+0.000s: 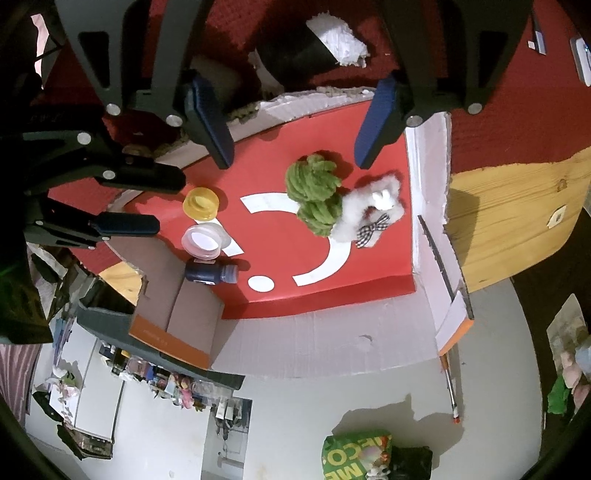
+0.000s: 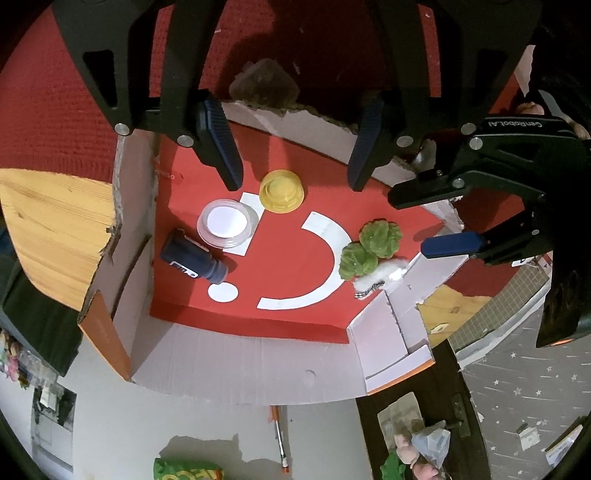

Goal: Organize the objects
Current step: 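Withdraw both tools from the box back toward the loose items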

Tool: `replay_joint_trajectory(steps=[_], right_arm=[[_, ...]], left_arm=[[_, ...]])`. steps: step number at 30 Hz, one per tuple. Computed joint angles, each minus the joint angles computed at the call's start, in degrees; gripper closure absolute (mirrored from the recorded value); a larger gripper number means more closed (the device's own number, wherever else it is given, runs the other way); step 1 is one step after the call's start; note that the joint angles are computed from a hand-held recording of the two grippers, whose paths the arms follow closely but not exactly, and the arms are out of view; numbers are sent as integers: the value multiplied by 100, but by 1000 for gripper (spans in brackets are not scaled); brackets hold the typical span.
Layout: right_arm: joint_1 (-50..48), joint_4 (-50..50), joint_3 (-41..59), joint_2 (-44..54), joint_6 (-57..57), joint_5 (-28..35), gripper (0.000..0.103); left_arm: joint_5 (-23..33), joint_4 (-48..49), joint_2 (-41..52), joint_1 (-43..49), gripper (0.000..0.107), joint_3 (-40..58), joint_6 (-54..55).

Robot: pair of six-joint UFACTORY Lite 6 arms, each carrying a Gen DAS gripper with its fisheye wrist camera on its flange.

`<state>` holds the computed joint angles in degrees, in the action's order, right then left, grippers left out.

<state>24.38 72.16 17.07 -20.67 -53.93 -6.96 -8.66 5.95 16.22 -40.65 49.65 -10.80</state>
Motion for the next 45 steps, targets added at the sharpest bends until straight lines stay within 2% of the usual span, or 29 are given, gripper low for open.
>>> replay_joint_trajectory(steps=[6, 10, 14, 16, 21, 25, 30, 39, 45], right_arm=[[326, 1631, -131, -380, -1482, -271, 39], [461, 2251, -216, -622, -2017, -420, 37], [536, 2462, -279, -776, -2159, -460, 34], [583, 2513, -315, -828, -2177, -497, 33], [687, 2802, -406, -993, -2389, -640, 32], [902, 3083, -532, -1251, -2538, -874, 27], [1182, 3465, -627, -1540, -2774, -1135, 25], [1693, 3932, -778, -1982, -2972, -1679, 20], [1826, 4139, -916, -2209, -3050, -1765, 20]], left_arm=[[-82, 178, -106, 39, 33, -114, -251], [-121, 137, -225, 8, 29, -214, -245], [-204, -906, -422, -135, 23, -382, 759], [-227, -1118, -478, -169, 22, -428, 958], [-260, -1129, -584, -180, 21, -557, 909], [-274, -1156, -647, -186, 19, -649, 850], [-364, -1466, -924, -275, 11, -887, 1061], [-420, -2149, -1193, -427, 10, -1120, 1623], [-458, -2438, -1388, -517, 10, -1307, 1807]])
